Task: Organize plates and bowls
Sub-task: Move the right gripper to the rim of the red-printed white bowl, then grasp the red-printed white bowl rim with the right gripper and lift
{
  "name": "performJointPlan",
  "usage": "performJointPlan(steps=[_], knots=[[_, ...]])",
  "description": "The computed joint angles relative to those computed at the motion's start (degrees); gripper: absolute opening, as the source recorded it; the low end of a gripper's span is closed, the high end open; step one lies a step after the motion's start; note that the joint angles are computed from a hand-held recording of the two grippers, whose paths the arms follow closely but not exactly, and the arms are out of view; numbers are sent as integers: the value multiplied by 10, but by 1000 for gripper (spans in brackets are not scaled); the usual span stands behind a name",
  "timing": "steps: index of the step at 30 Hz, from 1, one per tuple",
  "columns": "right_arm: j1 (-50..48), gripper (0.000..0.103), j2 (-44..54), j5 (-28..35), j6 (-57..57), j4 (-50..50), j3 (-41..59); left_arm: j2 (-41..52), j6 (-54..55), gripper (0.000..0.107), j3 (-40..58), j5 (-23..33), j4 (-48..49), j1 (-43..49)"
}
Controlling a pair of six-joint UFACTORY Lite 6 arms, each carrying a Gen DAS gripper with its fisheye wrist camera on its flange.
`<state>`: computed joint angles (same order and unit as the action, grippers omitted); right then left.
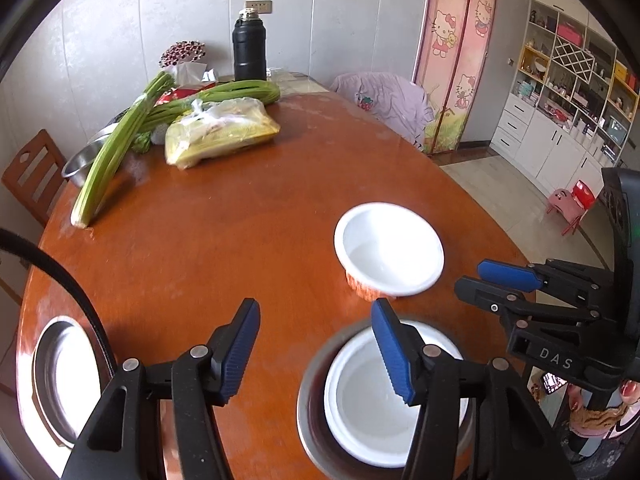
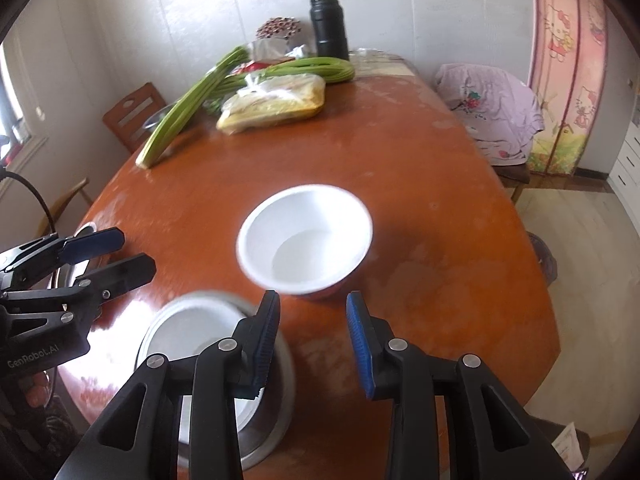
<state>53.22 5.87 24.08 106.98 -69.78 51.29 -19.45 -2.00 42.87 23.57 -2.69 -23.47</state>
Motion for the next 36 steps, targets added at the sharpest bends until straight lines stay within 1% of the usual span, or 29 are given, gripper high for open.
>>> performJointPlan(steps=[5,7,11,15,17,22,24,29,32,36], knots=[[-44,40,22,-17,-35,12,26,100,33,57,81,-11,-22,0],[-66,40,41,-27,-66,35,44,142,33,57,114,-12,-20,-3],[-102,40,81,-54,-115,70,73,226,85,57,179,-10,-67,0],[-127,40,122,-77,-175,117,101,303,110,57,234,-2,-93,1],[-133,40,139,-83,-201,134,113,328,129,57,249,2,-115,3],[-141,40,168,-92,-240,161,137,363,168,57,270,4,-156,9],[-142,40,180,-93,-251,168,147,375,166,57,278,6,-155,8],[-142,36,200,-96,-271,182,167,403,207,57,295,12,-196,13],[-140,33,213,-94,-287,198,181,413,204,52,303,13,-193,12],[-141,31,221,-99,-331,238,195,418,239,45,305,19,-228,18]])
